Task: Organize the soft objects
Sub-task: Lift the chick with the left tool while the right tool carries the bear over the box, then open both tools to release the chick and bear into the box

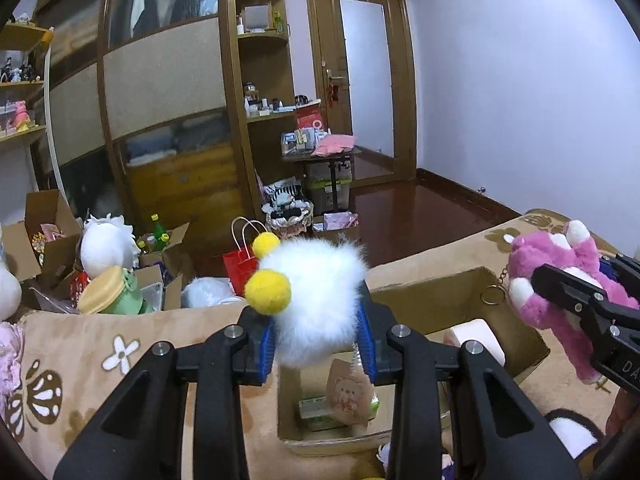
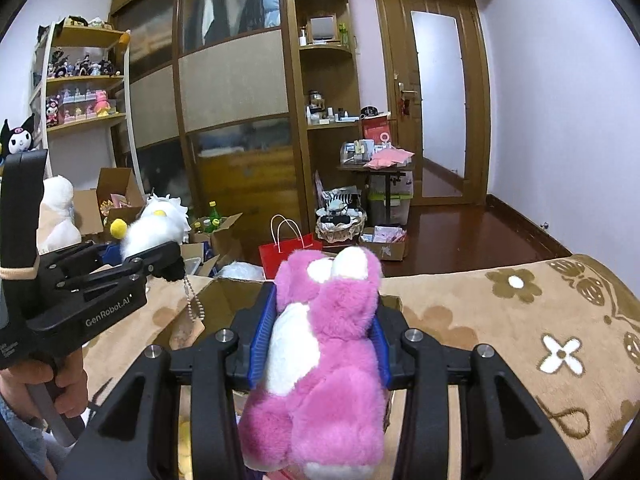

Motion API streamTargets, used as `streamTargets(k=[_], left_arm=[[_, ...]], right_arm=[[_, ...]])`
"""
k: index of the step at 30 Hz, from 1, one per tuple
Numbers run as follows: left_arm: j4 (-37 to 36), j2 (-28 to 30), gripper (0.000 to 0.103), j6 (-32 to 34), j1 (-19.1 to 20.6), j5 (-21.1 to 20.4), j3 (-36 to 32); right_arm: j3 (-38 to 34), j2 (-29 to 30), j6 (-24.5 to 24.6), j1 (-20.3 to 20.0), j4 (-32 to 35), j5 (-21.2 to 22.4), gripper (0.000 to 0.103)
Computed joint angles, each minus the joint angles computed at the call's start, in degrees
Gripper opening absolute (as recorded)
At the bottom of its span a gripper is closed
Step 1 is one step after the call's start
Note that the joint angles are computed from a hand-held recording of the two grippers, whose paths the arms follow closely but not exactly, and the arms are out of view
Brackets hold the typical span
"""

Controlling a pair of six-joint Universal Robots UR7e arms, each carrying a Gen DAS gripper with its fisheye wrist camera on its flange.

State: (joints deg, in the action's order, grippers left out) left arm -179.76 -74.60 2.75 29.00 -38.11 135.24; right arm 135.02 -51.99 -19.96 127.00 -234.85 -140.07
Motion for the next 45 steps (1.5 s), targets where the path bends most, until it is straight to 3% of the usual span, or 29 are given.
streamTargets(k=[6,19,45], left_arm=[[0.0,2.4,0.033,1.4,1.8,-0.7,-0.6],[4.9,3.3,0.033,-2.9,5.1,-3.4,-1.0],[7.2,2.6,0.036,-4.1,6.1,-6.0,-0.7]], right_arm=[[0.3,1.0,0.2,-2.7,-0.6,1.9,0.045],[1.2,1.4,3.8,-7.4,3.1,4.4,0.045],[1.2,2.6,4.2,-8.0,3.1,3.5,0.046]])
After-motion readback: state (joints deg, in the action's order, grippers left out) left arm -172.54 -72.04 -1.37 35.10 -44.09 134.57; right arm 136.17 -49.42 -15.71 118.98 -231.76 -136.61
